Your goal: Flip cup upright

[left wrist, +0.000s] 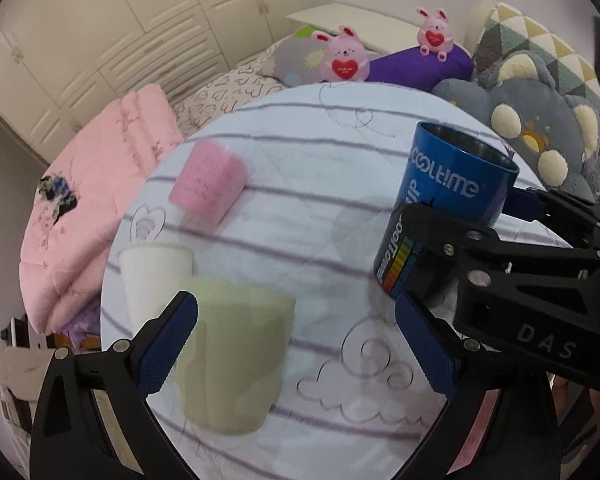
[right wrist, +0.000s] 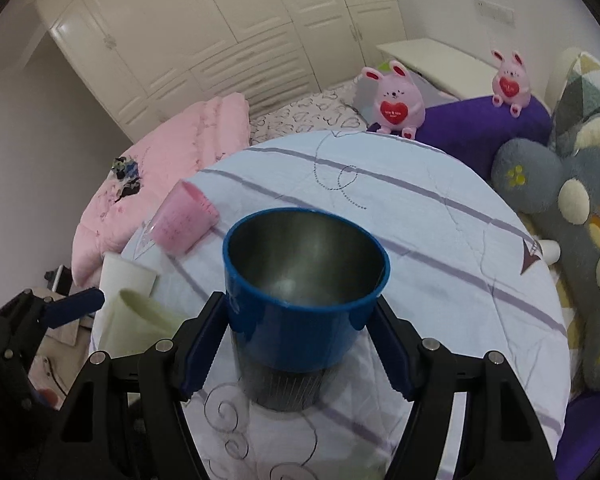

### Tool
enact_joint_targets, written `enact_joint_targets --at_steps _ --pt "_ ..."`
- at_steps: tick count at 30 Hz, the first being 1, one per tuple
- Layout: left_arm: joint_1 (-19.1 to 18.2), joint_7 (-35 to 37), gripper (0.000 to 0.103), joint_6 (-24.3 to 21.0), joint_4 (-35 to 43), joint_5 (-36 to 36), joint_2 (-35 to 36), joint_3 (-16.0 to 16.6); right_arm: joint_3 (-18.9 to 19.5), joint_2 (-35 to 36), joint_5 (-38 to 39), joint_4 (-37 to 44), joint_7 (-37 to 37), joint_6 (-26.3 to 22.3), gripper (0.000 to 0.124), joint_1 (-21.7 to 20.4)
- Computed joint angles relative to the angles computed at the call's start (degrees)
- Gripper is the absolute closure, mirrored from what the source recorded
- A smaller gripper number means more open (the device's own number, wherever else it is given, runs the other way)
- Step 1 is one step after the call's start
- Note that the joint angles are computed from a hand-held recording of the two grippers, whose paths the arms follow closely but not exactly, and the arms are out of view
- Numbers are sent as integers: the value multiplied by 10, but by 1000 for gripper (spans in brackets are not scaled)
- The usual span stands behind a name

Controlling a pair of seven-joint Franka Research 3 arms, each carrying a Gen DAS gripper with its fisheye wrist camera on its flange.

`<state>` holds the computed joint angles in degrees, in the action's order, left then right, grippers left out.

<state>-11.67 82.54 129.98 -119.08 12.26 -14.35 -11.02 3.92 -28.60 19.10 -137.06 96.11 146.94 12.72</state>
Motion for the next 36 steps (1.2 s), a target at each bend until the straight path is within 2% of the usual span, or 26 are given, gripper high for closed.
enact_joint_targets --at_steps 5,8,11,13,16,22,29,36 --pt "1 -6 3 1 -26 4 -29 0 27 -21 -41 -18 5 8 53 -4" --pt "1 -10 3 -1 -38 5 -41 2 22 -26 -36 -25 -1 13 53 8" --pt "1 -10 3 3 -54 5 -61 4 23 -34 -39 -26 4 -2 51 8" --pt "1 -11 3 9 -68 5 -78 6 23 -45 -38 -28 8 -10 44 10" --pt "-4 -11 3 17 -86 -4 -106 11 34 -73 -49 -34 23 -24 43 4" --pt "-13 -22 3 54 -139 -11 -182 16 65 -149 -84 -60 60 -27 42 -12" --pt "-25 -44 2 92 -206 -11 -282 18 124 -264 -145 -90 134 -45 39 -45" --pt "-44 -61 0 154 -281 -11 -375 30 178 -372 -194 -125 212 -43 39 -75"
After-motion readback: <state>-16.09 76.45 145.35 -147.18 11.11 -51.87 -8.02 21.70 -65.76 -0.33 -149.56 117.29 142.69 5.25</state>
